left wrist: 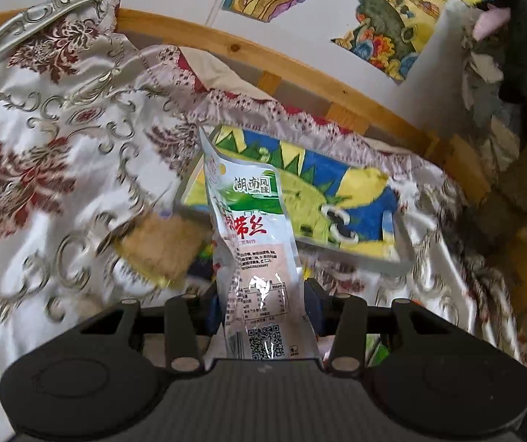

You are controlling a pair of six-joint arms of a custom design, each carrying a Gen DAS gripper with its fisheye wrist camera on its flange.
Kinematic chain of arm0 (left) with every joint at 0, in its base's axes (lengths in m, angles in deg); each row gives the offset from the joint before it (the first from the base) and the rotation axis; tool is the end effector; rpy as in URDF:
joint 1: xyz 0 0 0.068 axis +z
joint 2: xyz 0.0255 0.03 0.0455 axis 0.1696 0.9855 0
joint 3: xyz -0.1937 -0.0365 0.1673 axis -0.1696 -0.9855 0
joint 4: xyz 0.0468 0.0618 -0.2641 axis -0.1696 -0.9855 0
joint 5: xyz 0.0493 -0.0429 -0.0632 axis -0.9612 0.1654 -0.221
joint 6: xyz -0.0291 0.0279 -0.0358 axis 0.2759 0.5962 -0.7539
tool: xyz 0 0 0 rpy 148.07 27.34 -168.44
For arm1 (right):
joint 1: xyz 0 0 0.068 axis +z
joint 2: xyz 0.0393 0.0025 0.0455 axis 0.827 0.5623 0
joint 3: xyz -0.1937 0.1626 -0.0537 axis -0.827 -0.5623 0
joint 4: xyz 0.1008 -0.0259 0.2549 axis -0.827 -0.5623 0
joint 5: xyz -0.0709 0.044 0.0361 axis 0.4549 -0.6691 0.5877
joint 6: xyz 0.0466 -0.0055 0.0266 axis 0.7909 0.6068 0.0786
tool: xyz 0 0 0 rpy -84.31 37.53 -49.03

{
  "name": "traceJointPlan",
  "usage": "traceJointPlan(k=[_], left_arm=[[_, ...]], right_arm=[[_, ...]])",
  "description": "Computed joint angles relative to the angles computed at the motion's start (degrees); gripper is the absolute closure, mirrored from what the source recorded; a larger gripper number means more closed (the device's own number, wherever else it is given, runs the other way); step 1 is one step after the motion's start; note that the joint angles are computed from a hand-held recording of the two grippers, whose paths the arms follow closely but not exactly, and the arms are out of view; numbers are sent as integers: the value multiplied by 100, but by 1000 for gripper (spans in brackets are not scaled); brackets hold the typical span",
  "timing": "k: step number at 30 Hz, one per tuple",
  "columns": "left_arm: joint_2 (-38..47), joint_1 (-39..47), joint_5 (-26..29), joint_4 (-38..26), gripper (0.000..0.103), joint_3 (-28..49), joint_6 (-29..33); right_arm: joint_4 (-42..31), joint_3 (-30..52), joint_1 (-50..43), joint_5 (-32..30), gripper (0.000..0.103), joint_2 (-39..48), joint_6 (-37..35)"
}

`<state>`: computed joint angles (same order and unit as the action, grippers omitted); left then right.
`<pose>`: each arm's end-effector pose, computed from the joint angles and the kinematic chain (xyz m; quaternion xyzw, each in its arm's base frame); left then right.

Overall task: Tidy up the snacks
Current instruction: 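Carry the kelp packet and mandarin over the tray with both tools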

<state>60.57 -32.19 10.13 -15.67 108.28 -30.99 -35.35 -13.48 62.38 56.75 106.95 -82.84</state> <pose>0.2856 -0.2334 0.1307 -0.2025 0.8767 -0.1239 0.4185 0.3075 0.0522 0.1131 -0.2332 0.8158 0.1964 0.4914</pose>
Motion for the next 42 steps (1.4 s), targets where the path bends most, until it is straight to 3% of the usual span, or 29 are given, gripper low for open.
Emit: traceJointPlan(k=[5,13,26,31,42], left_arm=[[540,484,316,112,54,758,232],[2080,956,691,-27,54,2803,705],[4673,1308,1435,-1545,54,6545,1028],[5214,1329,1480,-2001,54,7336,1046],[5540,1343,1474,-2349,50,7816,958]], right_arm=[[-179,1306,-141,-42,69,832,-284],[-221,3252,-296,284,69,2545,133],[-586,5038,-341,668,69,4303,344],[-866,5413,-296,825,68,4587,239],[-1132,5651,-276,960,67,4805,237]])
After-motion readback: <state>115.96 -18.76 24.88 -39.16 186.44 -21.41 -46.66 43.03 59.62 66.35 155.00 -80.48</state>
